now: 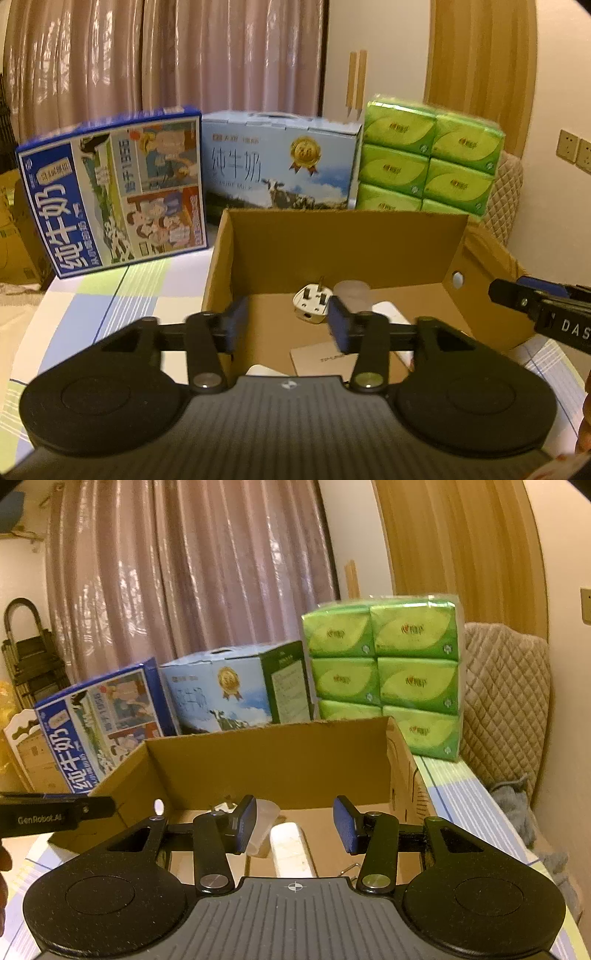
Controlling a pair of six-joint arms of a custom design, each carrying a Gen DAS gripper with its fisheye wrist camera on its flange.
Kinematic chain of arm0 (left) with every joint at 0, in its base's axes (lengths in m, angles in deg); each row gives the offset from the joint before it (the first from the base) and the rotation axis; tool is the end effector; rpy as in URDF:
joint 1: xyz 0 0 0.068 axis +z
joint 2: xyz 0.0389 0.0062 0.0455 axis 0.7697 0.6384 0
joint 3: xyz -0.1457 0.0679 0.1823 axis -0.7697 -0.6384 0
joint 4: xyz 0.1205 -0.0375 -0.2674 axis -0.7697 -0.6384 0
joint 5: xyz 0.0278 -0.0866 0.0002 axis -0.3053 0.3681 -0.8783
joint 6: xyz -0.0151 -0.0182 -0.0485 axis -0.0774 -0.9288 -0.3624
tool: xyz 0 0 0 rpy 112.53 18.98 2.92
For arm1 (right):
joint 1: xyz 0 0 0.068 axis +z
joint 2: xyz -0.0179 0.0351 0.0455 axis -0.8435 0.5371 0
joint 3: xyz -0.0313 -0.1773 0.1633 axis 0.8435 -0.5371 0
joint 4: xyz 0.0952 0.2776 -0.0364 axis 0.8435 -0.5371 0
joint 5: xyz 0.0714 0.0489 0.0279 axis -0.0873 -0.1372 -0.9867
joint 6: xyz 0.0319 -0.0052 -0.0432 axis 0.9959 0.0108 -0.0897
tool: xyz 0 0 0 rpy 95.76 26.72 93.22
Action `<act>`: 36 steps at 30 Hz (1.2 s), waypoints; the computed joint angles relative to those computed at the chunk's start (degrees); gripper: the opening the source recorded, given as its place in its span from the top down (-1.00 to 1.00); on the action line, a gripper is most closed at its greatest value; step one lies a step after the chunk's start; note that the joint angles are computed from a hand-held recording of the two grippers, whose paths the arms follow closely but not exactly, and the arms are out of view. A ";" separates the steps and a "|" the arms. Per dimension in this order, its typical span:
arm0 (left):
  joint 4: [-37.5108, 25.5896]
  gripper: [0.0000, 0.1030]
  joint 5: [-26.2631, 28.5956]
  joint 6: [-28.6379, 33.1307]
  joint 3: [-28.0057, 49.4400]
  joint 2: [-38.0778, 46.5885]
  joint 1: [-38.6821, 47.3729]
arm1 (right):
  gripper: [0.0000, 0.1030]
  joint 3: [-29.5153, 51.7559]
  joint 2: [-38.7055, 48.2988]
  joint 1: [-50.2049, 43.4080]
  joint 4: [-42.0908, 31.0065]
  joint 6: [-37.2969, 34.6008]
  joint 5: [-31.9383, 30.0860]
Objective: Organize rigid objects
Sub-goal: 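Withdraw both open tools from the box toward the bed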
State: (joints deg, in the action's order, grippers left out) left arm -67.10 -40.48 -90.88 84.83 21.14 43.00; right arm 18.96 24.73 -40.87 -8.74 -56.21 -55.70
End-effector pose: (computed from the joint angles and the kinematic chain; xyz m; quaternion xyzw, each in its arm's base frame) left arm 0.3272 -0.0422 0.2542 0.0437 0.8734 -0.0402 0.4833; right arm 0.3044 0.0904 0.2221 -0.0096 0.8380 0.1419 0.5268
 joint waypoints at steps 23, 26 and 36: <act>-21.84 -0.74 -6.92 -7.99 -29.26 -51.10 -11.74 | -0.67 -24.88 -53.08 4.54 -31.87 3.21 3.92; -27.39 -0.74 -9.26 -9.54 -31.20 -55.45 -15.33 | -0.67 -25.93 -58.26 5.15 -38.97 4.45 4.20; -38.62 -0.74 -13.32 -16.02 -34.68 -63.98 -25.40 | -0.67 -26.85 -67.53 9.85 -51.88 5.01 5.87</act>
State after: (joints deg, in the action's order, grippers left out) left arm -105.71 -53.81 -106.91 50.14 -42.84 17.61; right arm -7.89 -42.80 -31.02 -60.63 -51.21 -49.82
